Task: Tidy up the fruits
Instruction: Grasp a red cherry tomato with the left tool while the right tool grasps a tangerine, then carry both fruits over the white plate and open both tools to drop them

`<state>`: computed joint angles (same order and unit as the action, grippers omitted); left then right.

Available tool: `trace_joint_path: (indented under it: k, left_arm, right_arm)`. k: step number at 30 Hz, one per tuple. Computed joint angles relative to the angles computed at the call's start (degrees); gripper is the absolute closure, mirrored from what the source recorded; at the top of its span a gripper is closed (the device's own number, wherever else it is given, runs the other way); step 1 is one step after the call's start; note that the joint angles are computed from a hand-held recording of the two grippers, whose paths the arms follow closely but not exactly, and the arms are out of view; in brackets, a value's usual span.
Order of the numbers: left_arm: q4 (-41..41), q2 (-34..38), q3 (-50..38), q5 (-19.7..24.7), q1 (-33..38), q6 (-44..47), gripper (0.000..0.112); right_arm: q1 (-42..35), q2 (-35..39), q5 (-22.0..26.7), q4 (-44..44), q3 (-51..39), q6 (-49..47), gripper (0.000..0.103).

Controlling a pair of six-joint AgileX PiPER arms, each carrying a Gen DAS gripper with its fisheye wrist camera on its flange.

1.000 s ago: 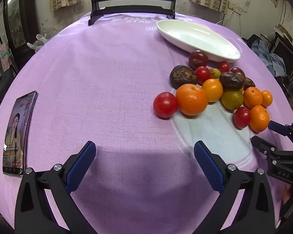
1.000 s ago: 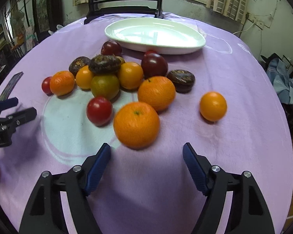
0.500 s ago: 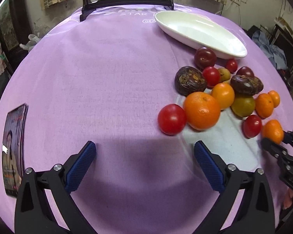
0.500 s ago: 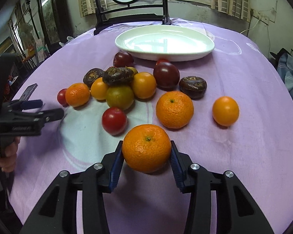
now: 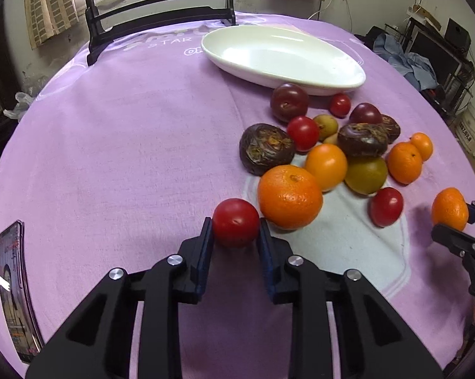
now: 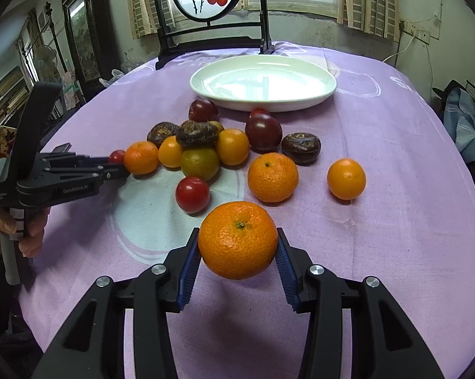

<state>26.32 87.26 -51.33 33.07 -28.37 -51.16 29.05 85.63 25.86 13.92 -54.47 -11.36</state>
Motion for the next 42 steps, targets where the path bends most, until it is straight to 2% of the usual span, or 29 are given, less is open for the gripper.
trace_joint_path:
  k: [3,6,8,11,13,18,22,23,24,25,26,28,32,35,37,42]
  left_arm:
    - [-6.0,-3.5,0.3,0.2,1.1,5.3,0.085]
    - [-4.0,-4.7,-3.4,2.9,0.6,5.5,0.085]
    - [-3.6,-3.0,-8.2,4.7,0.7,6.6,0.085]
    - [-3.3,3.1,-18.8,7.4,1.8,8.3,0.085]
    - [-4.1,9.4,-27.9,9.5,3.3,10.0,0.085]
    - [-9.0,28.7,-53.6,20.1,7.2,14.6,0.085]
    - [-11.7,39.4,-67.1,26.5,8.1,18.2,0.084]
    - [-12.0,41.0,-69.1,27.4,8.2,18.2,0.076]
    - [-11.9,42.3,-70.8,28.1,8.3,17.6,0.057]
    - [-11.1,42.4,-70.4,27.2,8.2,16.3,0.048]
    - [-9.7,42.0,-69.8,26.3,7.9,14.7,0.041]
    - [-9.5,39.7,-66.5,23.5,7.6,14.6,0.041]
    - [-4.2,33.3,-58.2,21.4,4.9,10.7,0.025]
    - [-3.1,27.2,-49.1,19.3,3.9,7.9,0.024]
    - [-3.5,22.0,-40.9,15.7,3.6,6.1,0.023]
    - [-0.8,12.2,-25.4,12.3,1.9,-0.6,0.021]
  right_arm:
    - [-1.7,-1.1,0.9,3.4,-1.5,-4.1,0.057]
    - [-3.1,-0.1,1.5,4.7,-5.5,-6.5,0.057]
    - [-3.1,1.9,1.0,3.1,-9.7,-5.4,0.057]
    - [-3.0,8.5,2.6,2.1,-19.5,-4.8,0.057]
    - [-2.2,13.5,3.5,-2.4,-26.2,-1.0,0.057]
    - [-2.1,29.0,10.7,-7.9,-45.8,4.6,0.057]
    - [-3.8,36.9,15.7,-4.4,-54.1,5.3,0.056]
    - [-4.1,37.6,15.0,-3.4,-54.2,4.7,0.052]
    - [-4.1,37.6,14.2,-2.8,-53.8,3.9,0.047]
    - [-3.8,37.0,12.7,-3.4,-52.6,3.7,0.038]
    - [-3.7,36.8,12.1,-4.0,-52.3,3.7,0.038]
    - [-4.3,35.7,11.6,-2.1,-50.8,1.8,0.038]
    - [-5.8,33.1,11.9,0.2,-48.4,0.7,0.036]
    - [-6.5,29.0,10.7,0.4,-44.1,-0.1,0.027]
    - [-6.3,25.6,8.9,-1.4,-40.0,0.2,0.025]
    - [-6.0,16.4,5.0,-4.1,-26.5,-0.1,0.022]
